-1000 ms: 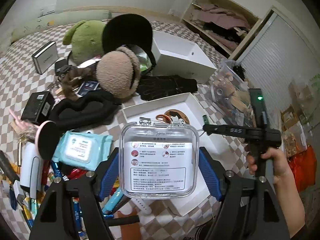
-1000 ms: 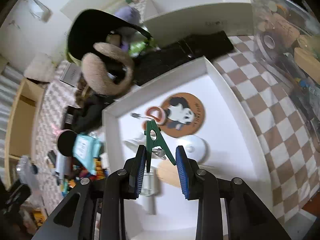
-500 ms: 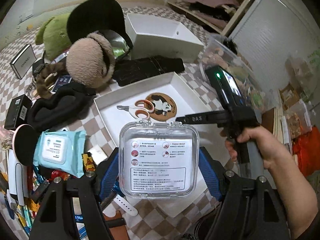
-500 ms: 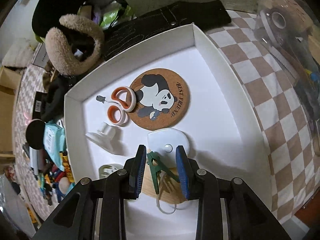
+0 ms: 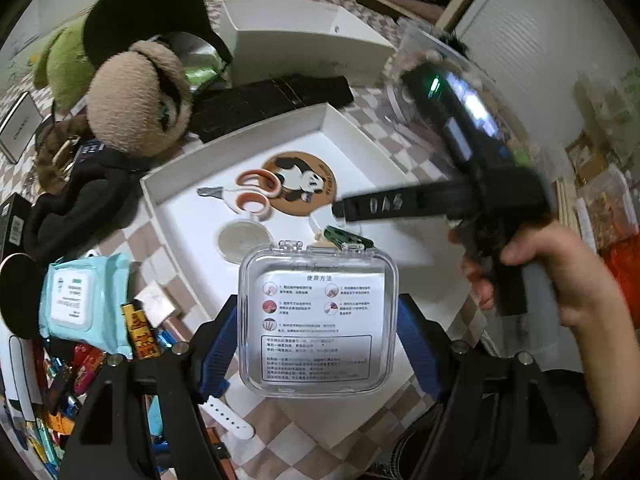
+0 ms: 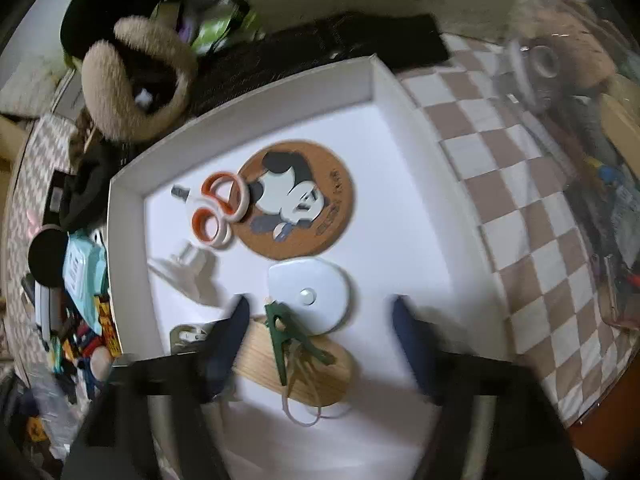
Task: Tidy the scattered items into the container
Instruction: 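Drop the green clip onto the wooden board with the right gripper while the left lowers the case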
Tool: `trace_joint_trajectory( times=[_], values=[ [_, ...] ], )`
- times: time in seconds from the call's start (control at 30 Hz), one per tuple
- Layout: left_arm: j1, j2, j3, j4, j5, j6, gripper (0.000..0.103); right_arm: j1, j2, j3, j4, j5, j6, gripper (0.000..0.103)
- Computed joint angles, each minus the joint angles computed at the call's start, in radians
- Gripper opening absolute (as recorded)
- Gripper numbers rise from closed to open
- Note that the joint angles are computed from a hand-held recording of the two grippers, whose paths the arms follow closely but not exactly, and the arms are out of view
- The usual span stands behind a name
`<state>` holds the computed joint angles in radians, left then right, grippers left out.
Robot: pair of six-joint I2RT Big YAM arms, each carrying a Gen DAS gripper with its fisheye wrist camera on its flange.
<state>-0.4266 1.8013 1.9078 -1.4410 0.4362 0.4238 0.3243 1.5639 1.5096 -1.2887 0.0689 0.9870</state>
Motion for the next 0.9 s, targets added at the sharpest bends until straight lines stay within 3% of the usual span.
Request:
trace_joint_trajectory(
  times=[0.13,0.53,0.9],
  values=[
    [-0.03,-0.005,-0.035,0.01,-0.026,0.011,0.075,-0.01,-0.06,-0.054,0.057,-0.024,0.039,0.078],
    [-0.108,-0.002,-0.132,-0.014,-0.076,0.027,0.075,-0.016,-0.058,-0.058,0.075,-0.029,0.085,0.078],
    [-0.151,0.01,-0.188,0.06,-0.163,0.004,0.075,-0.024,-0.054,-0.058,0.079,-0.039,0.072,0.078]
  ],
)
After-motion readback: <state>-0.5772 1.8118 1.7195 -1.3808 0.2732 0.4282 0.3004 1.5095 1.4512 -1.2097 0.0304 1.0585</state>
